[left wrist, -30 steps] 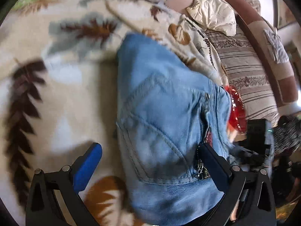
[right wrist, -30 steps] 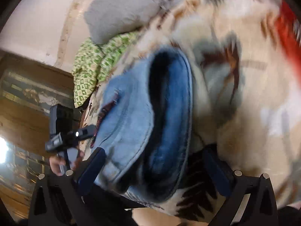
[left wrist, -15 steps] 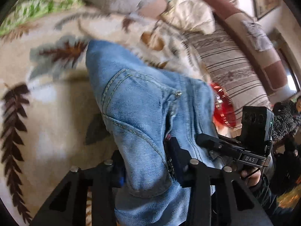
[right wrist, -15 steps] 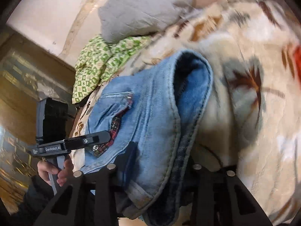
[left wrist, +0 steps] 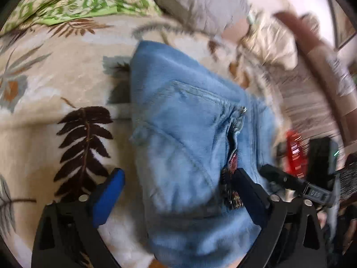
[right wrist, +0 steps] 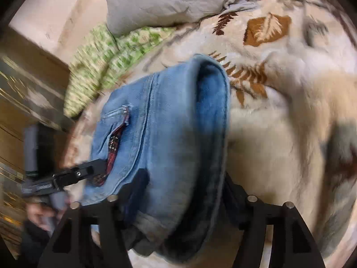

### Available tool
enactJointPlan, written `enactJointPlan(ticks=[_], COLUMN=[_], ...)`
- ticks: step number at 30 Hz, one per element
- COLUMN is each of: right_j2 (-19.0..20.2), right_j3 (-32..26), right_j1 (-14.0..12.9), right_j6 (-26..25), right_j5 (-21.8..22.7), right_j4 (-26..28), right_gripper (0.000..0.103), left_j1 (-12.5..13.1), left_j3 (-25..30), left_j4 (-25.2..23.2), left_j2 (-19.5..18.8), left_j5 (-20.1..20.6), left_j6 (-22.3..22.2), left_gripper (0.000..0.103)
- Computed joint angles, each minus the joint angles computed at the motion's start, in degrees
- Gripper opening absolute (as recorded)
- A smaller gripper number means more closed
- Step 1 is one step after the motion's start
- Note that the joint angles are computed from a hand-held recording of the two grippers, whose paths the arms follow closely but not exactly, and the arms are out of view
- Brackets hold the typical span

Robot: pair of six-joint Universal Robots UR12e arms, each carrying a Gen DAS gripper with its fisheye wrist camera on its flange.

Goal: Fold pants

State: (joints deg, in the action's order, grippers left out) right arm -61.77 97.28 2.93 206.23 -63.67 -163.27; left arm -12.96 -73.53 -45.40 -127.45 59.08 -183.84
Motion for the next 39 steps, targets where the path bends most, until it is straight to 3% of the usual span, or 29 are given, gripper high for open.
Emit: enactJointPlan(ticks=[4, 7, 9, 11, 12, 13, 14, 15, 19, 24, 25, 27, 28, 29, 30, 32, 34, 36, 38, 39], right_j2=[-5.14, -7.54, -7.87, -6.62, -5.98, -4.98, -4.52, -4.05, -4.55, -4.0, -4.32, -5.58, -6.92, -7.96, -8.8, -9.7, -9.11, -7.75, -5.72, -5.2], right_j3=[6.31, 9.04, 8.7, 6.29, 5.4, 3.92, 3.22, 2.67, 4.42, 5.05, 5.04, 5.82, 6.7, 7.57, 8.5, 10.13, 9.4, 7.33, 3.54, 2.85], right_j1=[-1.06, -1.05, 0.14, 1.45, 1.71, 2.25, 2.67, 3.07, 2.77, 2.35, 2.56, 2.75, 2.94, 3.0, 3.03, 2.81, 3.13, 4.1, 5.85, 5.99], right_j6=[-0.23, -3.45, -8.23, -10.49, -10.74, -11.02, -11.56, -11.91, -14.15, -13.79, -14.81, -15.83, -16.25, -16.68, -16.86, -17.08, -16.64, -16.49, -16.15, -15.88], right_j5=[0.24, 2.44, -0.43, -0.99, -0.57, -1.28, -3.14, -4.36, -6.2, -5.79, -6.57, -7.72, -8.74, -9.28, -9.4, -8.73, -8.33, -9.26, -14.48, -14.97], right_j4=[-8.36, -11.62, -10.6, -7.47, -6.27, -3.96, -2.45, -1.41, -1.25, -2.72, -2.3, -1.9, -1.79, -2.3, -4.2, -10.6, -14.18, -14.48, -8.62, -6.95], right_gripper=[0.094, 0.095, 0.094, 0.081, 0.058, 0.037, 0.036, 0.033, 0.031, 0.033, 0.044, 0.064, 0.067, 0.067, 0.068, 0.069, 0.069, 0.069, 0.067, 0.058], left_j1=[0.87, 0.17, -1.04, -2.14, -2.6, -2.95, -3.5, -3.67, -3.1, -2.68, -2.69, -2.13, -1.29, -0.81, 0.42, 1.43, 1.3, -0.12, -1.58, -2.03], left_j3=[-4.77, -8.59, -10.95, -10.47, -9.65, -8.7, -7.56, -7.05, -7.02, -8.09, -8.69, -9.69, -10.36, -10.74, -11.88, -11.69, -10.37, -7.8, -5.35, -4.36], left_j4=[3.84, 6.9, 10.96, 10.42, 8.81, 7.15, 5.28, 4.29, 2.04, 3.65, 4.3, 3.24, 2.12, 2.66, 5.61, 10.22, 13.84, 13.59, 10.11, 8.09], left_j2=[3.82, 6.63, 7.85, 7.41, 6.9, 6.35, 5.58, 5.08, 5.08, 5.2, 5.64, 7.05, 7.87, 8.17, 8.79, 8.28, 7.1, 5.45, 3.88, 2.94], left_j5=[-0.92, -0.25, 3.32, 5.57, 6.72, 7.51, 10.7, 12.63, 11.16, 10.59, 10.95, 9.48, 6.34, 3.54, -1.29, -5.58, -3.98, 2.97, 9.19, 10.37], left_j6=[3.9, 14.41, 21.21, 24.49, 25.45, 25.97, 26.0, 25.86, 27.03, 25.26, 25.36, 26.39, 26.48, 25.14, 21.78, 14.51, 7.31, 3.19, 1.85, 1.65], left_gripper=[0.1, 0.1, 0.1, 0.099, 0.096, 0.069, 0.042, 0.042, 0.031, 0.033, 0.034, 0.054, 0.076, 0.088, 0.089, 0.09, 0.09, 0.09, 0.086, 0.082])
